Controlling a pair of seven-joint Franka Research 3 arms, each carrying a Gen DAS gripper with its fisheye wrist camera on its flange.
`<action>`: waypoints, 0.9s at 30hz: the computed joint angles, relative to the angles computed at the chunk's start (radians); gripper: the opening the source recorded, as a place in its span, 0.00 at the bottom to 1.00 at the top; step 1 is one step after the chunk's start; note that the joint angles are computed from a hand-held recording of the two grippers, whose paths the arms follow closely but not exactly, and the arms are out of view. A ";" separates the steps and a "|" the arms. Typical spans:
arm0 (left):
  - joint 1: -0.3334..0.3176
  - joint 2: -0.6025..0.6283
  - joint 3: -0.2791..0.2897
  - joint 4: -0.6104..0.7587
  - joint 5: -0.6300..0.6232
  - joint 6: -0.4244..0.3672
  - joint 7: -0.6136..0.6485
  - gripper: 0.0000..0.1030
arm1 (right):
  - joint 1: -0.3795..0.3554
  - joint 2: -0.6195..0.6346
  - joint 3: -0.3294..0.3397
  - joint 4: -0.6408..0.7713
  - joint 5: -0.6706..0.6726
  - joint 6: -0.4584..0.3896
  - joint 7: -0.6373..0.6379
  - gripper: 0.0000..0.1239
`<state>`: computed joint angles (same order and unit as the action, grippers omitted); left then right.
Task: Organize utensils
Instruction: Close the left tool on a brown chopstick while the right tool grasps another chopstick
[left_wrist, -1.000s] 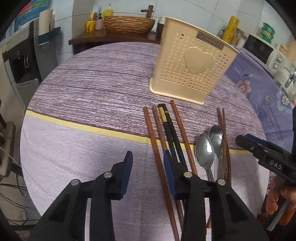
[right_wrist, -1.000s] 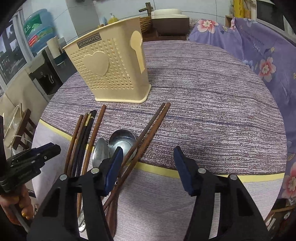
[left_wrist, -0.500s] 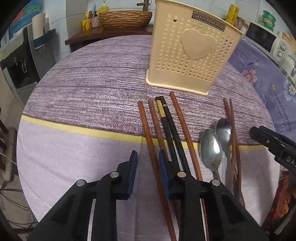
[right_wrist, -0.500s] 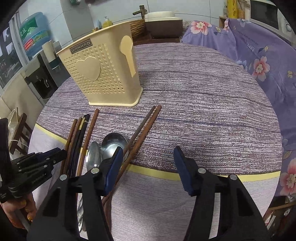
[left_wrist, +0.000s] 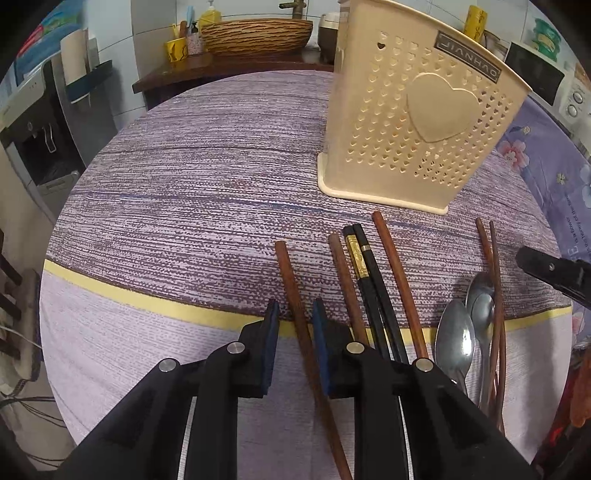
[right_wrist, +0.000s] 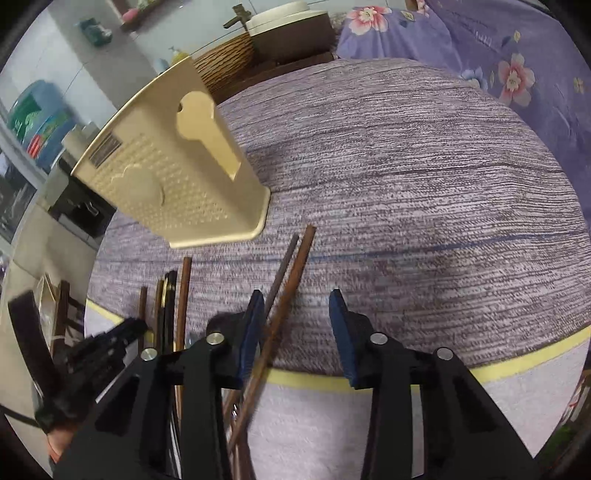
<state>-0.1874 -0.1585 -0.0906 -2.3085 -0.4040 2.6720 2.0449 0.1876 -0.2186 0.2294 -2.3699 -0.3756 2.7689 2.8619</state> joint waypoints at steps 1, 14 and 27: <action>0.000 0.003 0.000 0.004 0.001 -0.002 -0.002 0.17 | 0.009 0.016 -0.010 0.014 0.024 0.000 -0.023 0.23; 0.014 0.037 -0.026 0.042 0.061 -0.003 -0.079 0.10 | 0.066 0.111 -0.065 0.111 0.074 -0.054 -0.059 0.13; 0.024 0.085 -0.043 0.093 0.087 0.003 -0.140 0.08 | 0.054 0.103 -0.062 0.092 -0.056 0.038 0.022 0.08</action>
<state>-0.1633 -0.0734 -0.1336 -2.2150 -0.3170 2.6745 1.9051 0.2416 -0.1154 0.1673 -2.2783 -0.4317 2.8071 2.8837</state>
